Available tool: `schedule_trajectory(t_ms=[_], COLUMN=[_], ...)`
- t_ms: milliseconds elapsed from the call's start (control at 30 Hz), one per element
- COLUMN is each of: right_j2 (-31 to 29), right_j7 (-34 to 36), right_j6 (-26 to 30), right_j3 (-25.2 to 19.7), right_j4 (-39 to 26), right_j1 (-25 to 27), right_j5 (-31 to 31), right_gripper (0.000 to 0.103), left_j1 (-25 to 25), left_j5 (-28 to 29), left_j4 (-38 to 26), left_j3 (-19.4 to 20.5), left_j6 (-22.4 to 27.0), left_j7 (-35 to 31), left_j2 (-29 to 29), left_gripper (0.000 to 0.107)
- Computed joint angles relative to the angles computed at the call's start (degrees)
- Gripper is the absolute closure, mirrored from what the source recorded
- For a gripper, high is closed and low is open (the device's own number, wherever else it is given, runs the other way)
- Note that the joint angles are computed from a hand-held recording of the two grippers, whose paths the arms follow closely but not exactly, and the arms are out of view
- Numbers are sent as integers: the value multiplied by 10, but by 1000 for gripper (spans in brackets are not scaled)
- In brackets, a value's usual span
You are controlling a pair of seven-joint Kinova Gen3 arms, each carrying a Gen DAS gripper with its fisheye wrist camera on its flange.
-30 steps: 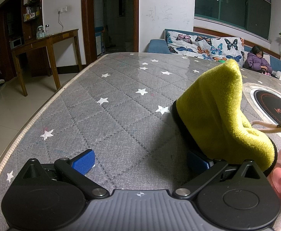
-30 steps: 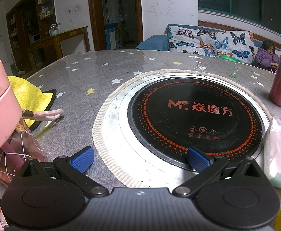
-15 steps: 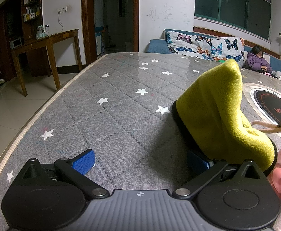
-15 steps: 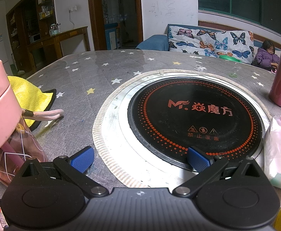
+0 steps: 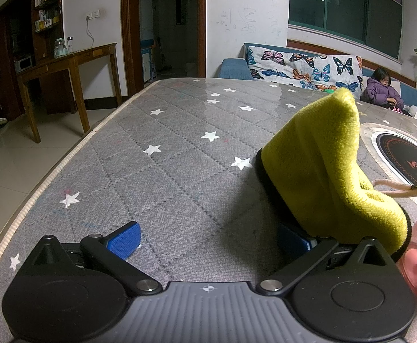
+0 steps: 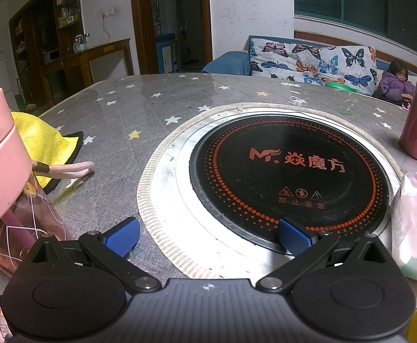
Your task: Clean container
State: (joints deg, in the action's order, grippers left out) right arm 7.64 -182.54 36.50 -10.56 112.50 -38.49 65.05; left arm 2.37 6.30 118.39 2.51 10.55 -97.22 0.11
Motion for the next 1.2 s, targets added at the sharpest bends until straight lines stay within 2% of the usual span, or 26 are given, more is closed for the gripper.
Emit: schedule_trajectory(t_ms=[867, 967, 1133, 1200], right_j2=[-3, -20, -60, -81], right_j7=[5, -5, -33, -42], right_j6=[-3, -3, 33, 31], right_j3=[-1, -5, -37, -50], right_j4=[-2, 4, 20, 29], right_j1=[3, 0, -11, -7], right_j5=[-13, -13, 24, 38], right_gripper=[2, 8, 9, 11], left_j1=[0, 0, 3, 3], left_j5=[-2, -1, -14, -17], left_j4=[0, 0, 2, 1], left_j3=[0, 0, 1, 0], left_j6=[0, 0, -1, 0], left_j7=[1, 0, 17, 20], left_j2=[0, 0, -1, -2], left_gripper=[4, 4, 4, 4])
